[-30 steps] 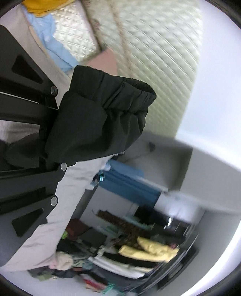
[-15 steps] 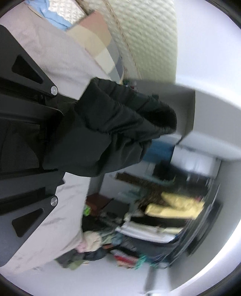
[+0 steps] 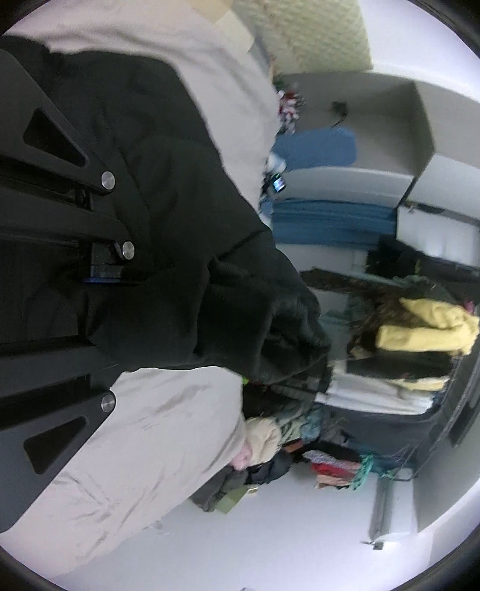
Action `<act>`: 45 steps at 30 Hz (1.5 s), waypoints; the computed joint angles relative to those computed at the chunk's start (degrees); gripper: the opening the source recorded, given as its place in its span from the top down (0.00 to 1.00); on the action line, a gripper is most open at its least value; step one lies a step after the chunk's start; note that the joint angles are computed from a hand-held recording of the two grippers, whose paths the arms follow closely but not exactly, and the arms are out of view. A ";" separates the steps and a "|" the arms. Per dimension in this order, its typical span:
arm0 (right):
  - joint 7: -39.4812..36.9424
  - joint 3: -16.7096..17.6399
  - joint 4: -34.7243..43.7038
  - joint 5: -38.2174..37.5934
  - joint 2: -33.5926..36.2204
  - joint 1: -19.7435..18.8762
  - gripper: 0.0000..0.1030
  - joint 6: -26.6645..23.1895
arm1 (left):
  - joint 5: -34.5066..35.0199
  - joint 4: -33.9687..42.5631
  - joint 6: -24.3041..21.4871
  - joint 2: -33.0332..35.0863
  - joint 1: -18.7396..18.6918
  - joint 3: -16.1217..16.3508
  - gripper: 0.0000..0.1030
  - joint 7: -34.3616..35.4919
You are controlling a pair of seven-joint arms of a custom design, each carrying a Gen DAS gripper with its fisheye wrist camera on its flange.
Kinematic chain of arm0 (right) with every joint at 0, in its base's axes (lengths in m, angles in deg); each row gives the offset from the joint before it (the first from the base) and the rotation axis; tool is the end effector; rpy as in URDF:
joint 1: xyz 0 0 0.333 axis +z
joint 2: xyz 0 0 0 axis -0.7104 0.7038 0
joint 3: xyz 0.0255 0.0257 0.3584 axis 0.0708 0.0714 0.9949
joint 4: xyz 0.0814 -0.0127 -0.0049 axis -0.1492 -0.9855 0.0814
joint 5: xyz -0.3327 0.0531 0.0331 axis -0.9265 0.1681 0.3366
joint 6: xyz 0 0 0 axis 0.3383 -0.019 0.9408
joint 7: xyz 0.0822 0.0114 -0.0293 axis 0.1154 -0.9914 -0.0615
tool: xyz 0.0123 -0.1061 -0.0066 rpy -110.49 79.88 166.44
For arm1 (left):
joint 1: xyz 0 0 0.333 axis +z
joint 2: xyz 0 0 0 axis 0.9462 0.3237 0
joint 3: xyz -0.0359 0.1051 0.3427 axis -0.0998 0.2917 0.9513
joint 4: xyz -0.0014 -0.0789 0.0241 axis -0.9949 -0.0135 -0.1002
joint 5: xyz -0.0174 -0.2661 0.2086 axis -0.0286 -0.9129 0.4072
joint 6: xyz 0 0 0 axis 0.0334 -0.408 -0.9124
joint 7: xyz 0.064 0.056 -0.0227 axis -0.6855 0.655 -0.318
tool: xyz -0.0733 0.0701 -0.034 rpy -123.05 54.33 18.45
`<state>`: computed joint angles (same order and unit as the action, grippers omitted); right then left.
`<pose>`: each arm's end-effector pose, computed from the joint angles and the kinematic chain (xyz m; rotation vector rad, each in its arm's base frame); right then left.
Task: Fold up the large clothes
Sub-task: 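Lift the sleeve with the left tool and lay it across the jacket, then grasp the jacket hem with both tools and lift it toward the collar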
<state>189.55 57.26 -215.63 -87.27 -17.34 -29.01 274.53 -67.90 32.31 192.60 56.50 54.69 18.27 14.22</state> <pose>0.4158 0.1495 0.6013 -1.3778 1.3742 -0.6093 0.7197 -0.2226 0.6694 -1.7060 1.5426 -1.0785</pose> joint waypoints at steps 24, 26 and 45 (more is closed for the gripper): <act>16.99 -4.52 0.57 -11.23 3.57 -1.57 0.00 1.61 | -6.62 -13.04 10.02 2.77 -0.19 -1.17 0.94 -0.13; 17.38 -5.32 0.54 -12.03 3.50 -0.61 0.00 1.36 | -4.28 -16.02 12.60 0.66 -1.40 0.87 0.94 -1.24; -6.90 9.44 4.19 10.05 3.83 -7.10 0.00 -1.94 | 2.03 -30.52 14.39 -13.26 1.36 -0.15 0.22 -3.39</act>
